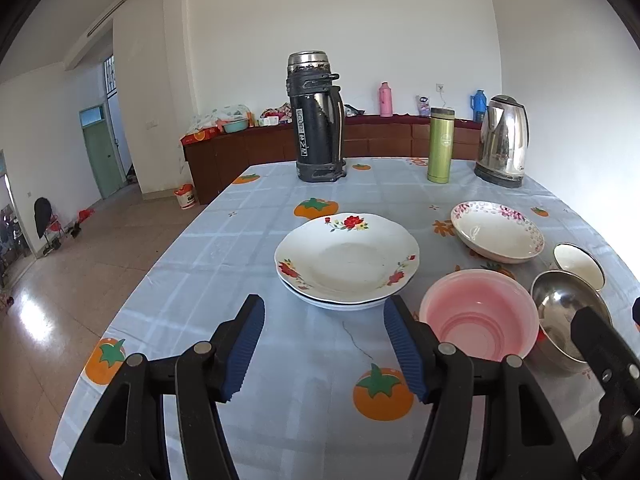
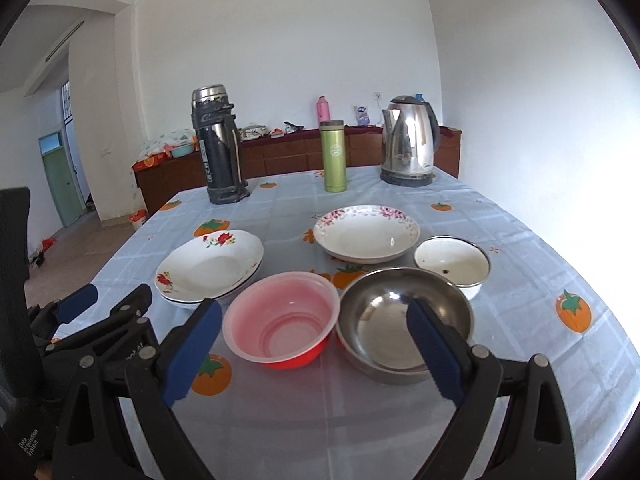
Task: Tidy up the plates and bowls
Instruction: 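Withdraw both grippers and move toward the pink-rimmed floral plate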
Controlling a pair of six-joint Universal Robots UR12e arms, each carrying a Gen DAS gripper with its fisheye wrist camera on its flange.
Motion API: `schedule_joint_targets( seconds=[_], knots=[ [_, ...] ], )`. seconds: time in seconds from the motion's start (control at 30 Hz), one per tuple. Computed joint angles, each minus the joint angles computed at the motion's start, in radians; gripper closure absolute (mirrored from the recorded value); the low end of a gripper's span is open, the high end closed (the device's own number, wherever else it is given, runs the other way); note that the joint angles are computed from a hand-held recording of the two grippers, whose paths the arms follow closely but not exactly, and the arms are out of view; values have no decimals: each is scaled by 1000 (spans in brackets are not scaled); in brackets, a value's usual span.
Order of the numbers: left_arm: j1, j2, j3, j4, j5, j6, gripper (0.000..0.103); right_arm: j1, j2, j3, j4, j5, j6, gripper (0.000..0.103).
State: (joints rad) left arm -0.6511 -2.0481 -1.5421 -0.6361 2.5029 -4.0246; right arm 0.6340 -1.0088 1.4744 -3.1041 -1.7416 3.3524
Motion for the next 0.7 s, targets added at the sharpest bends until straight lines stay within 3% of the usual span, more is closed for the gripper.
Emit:
schedule_joint_targets(
  seconds=[0.23, 0.7],
  knots=[
    [-5, -14, 20, -1, -12, 25, 38, -13, -12, 20, -10, -9, -10, 9],
    [-1, -66, 94, 50, -114, 113, 38, -43, -14, 17, 15, -28, 5, 10]
  ],
)
